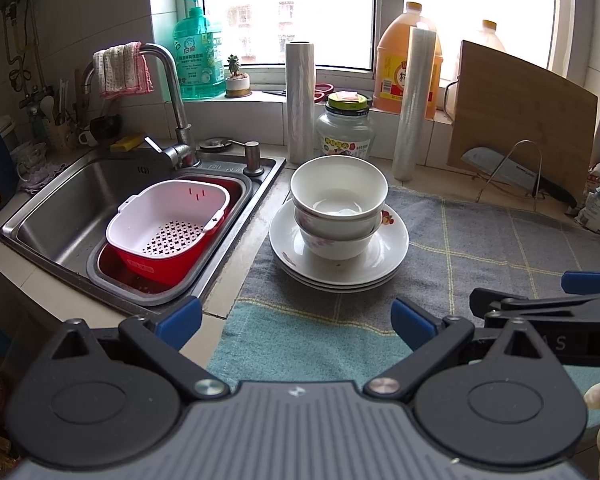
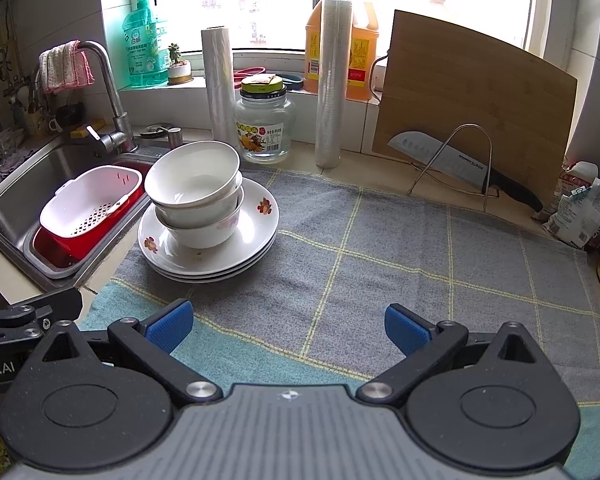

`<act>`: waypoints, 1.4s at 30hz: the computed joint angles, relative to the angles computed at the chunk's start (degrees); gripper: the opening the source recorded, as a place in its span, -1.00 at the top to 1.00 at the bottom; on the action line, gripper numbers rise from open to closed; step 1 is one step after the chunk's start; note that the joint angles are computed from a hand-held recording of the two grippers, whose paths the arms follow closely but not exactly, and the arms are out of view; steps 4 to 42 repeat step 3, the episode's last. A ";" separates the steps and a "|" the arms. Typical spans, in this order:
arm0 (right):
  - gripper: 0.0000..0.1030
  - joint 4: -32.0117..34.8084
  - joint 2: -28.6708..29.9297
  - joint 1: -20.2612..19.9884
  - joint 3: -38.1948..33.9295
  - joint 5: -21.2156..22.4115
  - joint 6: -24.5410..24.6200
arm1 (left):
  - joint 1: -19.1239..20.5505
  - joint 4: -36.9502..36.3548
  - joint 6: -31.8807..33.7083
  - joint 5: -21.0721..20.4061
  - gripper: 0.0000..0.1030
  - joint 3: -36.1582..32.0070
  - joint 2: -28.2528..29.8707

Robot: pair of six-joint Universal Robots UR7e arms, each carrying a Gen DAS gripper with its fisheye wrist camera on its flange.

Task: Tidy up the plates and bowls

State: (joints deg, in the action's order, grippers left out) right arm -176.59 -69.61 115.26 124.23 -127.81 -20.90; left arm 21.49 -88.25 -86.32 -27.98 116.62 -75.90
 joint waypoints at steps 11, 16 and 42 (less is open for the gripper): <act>-1.00 -0.04 -0.04 -0.02 0.05 0.02 -0.02 | -0.03 -0.02 -0.08 -0.07 -0.95 -0.02 0.03; -1.00 -0.04 -0.04 -0.02 0.05 0.02 -0.02 | -0.03 -0.02 -0.08 -0.07 -0.95 -0.02 0.03; -1.00 -0.04 -0.04 -0.02 0.05 0.02 -0.02 | -0.03 -0.02 -0.08 -0.07 -0.95 -0.02 0.03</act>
